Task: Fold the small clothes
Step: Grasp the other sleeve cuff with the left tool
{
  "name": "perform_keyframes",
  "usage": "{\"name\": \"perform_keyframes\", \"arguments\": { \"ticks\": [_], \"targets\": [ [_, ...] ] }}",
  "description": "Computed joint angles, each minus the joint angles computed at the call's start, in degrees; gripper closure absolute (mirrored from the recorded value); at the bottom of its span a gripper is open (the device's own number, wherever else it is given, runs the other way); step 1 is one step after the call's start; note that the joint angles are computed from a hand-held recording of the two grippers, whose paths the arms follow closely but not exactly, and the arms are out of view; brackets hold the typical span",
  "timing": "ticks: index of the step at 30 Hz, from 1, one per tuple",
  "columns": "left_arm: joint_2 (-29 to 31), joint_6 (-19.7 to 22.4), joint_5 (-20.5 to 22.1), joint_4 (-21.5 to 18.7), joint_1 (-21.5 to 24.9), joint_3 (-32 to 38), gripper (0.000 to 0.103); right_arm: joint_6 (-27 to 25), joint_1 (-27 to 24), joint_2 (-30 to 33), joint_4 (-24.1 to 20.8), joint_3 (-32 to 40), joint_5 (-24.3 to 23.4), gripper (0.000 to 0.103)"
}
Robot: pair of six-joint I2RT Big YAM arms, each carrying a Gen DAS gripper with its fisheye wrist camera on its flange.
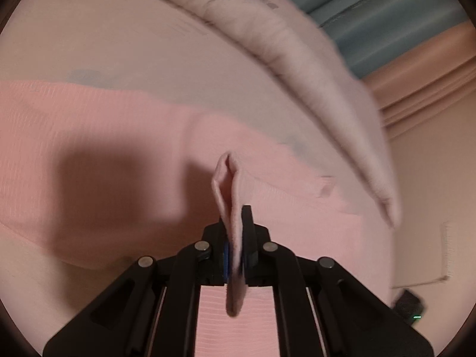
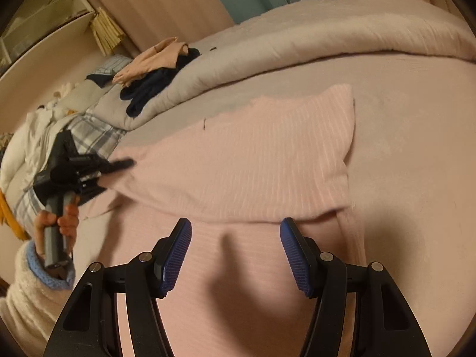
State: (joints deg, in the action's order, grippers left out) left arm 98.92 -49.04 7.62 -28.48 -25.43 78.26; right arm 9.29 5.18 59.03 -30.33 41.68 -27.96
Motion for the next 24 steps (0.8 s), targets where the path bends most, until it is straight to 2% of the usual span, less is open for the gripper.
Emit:
{"name": "perform_keyframes", "arguments": {
  "ticks": [3,5,7,9,10,11,14,17,21,24],
  "targets": [
    [1.0,-1.5,-1.0,0.5,0.7,-0.5,0.093,2.3,-0.8,2.2,-0.2,0.7,1.6,0.040],
    [1.6,-1.8,0.8,0.6,1.3,-0.9,0.090,3.3,-2.1,1.8,0.2,-0.1,1.5,0.040],
    [0.4,-1.6,2.5,1.7,2.0,-2.3,0.091,3.9,-2.2,1.3,0.4,-0.7,4.7,0.040],
    [-1.7,-0.9,2.2,1.0,2.3,-3.9,0.083,5.3,-3.2,1.3,-0.7,-0.8,3.8,0.040],
    [-3.4,0.0,1.7,0.9,2.6,-5.4,0.075,5.3,-3.3,0.7,-1.5,-0.8,4.3,0.040],
    [-5.6,0.7,0.9,1.1,2.9,-7.3,0.066,4.6,-3.0,-0.2,-3.3,-0.6,5.8,0.040],
    [-13.0,0.3,-1.6,3.4,4.5,-14.4,0.051,3.4,-0.7,-2.7,-5.9,-0.6,10.9,0.040],
    [-19.8,-3.3,-1.0,6.2,7.9,-21.7,0.046,2.1,2.0,-6.0,-7.3,-1.4,12.8,0.040],
    [-28.5,-11.3,1.3,10.8,14.7,-32.6,0.044,2.6,6.0,-7.8,-7.0,-1.4,11.9,0.038],
    [-32.0,-17.9,3.9,15.8,19.8,-38.8,0.043,3.1,9.9,-7.5,-6.6,-0.4,12.1,0.037]
  ]
}}
